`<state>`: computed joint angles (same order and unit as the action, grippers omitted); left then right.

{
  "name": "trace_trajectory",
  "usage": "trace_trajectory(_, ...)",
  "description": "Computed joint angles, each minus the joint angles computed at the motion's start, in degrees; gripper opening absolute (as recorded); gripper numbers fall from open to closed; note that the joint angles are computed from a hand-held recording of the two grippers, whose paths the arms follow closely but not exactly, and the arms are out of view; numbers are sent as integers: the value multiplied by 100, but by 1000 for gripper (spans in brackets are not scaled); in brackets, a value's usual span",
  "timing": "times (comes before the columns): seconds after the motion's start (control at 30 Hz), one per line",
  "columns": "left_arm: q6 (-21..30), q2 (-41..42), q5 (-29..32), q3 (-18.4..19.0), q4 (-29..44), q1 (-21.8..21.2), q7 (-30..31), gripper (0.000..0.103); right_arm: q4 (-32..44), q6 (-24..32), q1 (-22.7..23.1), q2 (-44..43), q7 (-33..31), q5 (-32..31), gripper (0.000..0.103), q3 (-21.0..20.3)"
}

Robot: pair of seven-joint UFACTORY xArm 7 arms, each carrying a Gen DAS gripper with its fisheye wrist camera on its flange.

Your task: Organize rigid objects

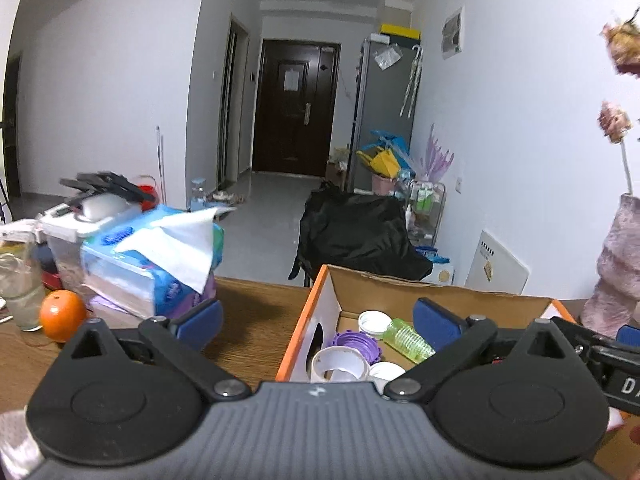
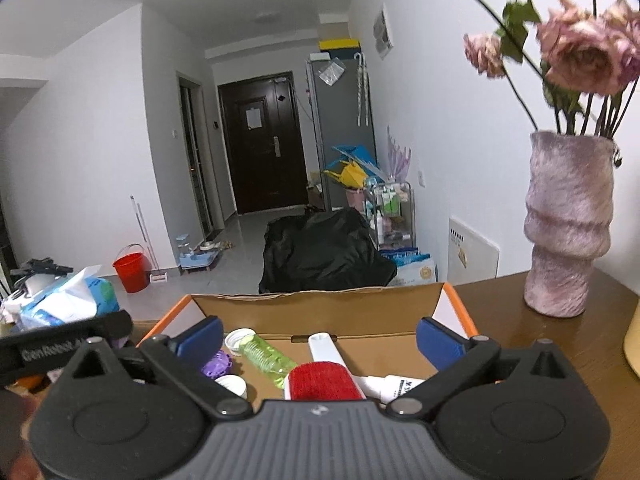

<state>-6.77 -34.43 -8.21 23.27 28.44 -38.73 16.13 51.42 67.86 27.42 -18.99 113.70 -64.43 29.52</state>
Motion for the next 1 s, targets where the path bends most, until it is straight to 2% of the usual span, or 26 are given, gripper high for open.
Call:
trace_trajectory(0.13,277,-817,48,-133,-369,267,133,103,-44,306,132,-188,-95,125,103,211)
trace_trajectory(0.27,697,-1688,21,-451,-757,761,269,103,-42,706,294,-387,-210,349,103,529)
trace_trajectory(0.47,1745,-3022,-81,-764,-1200,1550,527,103,95,1289,495,-567,-361,677,103,1085)
trace_trajectory(0.6,2779,-3979,-223,-664,-1371,1966,847,103,388,1802,588,-435,-389,806,103,1557)
trace_trajectory(0.77,4138,-5159,-367,-520,-1412,2724,1222,103,930,2705,795,55,-208,868,103,2192)
trace_trajectory(1.0,6148,-6428,-275,21,-1266,3883,1761,103,1844,4297,1327,1406,619,658,103,3157)
